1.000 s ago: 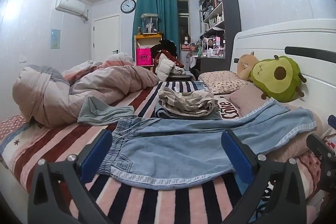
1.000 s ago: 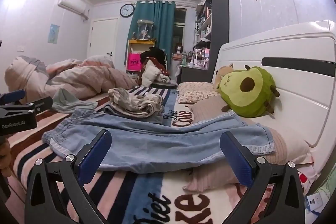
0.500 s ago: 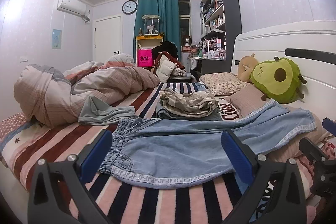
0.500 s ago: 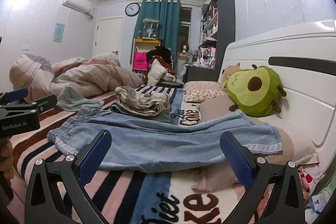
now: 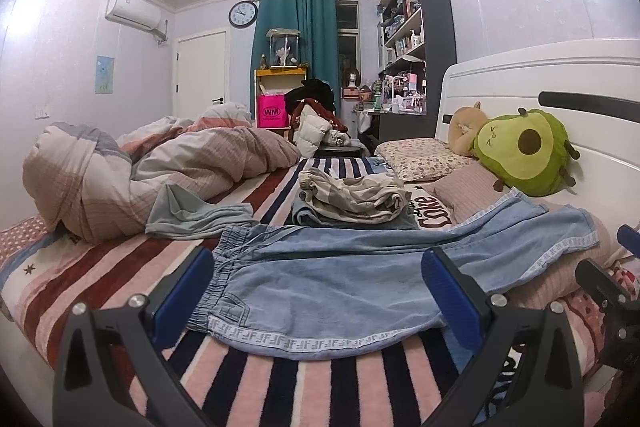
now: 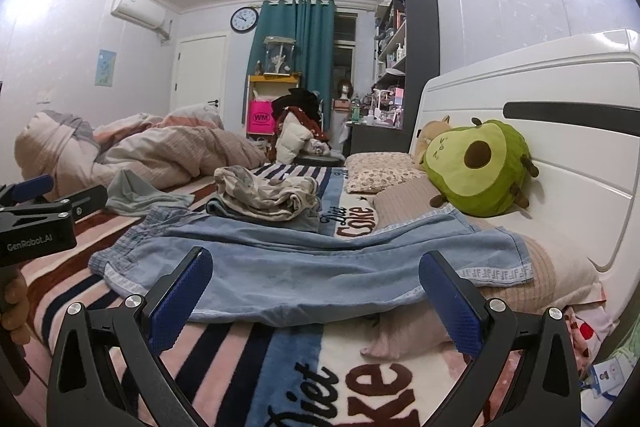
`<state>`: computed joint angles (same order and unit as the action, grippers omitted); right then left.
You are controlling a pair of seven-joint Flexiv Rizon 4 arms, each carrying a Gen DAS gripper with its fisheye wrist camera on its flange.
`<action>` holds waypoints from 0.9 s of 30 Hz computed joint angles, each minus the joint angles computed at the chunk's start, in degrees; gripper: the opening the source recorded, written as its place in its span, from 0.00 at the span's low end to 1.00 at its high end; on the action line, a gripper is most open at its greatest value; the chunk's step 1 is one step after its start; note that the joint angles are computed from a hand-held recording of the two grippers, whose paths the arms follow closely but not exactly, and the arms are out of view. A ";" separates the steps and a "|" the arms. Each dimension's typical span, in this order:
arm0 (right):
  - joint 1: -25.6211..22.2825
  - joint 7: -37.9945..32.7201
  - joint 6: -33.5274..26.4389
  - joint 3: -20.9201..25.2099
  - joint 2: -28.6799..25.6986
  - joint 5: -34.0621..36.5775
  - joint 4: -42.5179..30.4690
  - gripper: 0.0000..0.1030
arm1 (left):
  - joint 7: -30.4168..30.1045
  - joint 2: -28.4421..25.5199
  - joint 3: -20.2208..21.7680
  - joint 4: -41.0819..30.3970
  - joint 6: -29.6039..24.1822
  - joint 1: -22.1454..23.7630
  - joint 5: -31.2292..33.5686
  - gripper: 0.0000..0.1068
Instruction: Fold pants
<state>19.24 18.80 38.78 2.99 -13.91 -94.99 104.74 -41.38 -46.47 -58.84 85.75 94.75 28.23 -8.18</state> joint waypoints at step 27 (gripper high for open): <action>0.39 0.62 -1.16 0.71 0.95 1.43 1.14 0.99 | -0.05 0.06 -1.43 1.03 -0.46 0.88 -0.24 0.96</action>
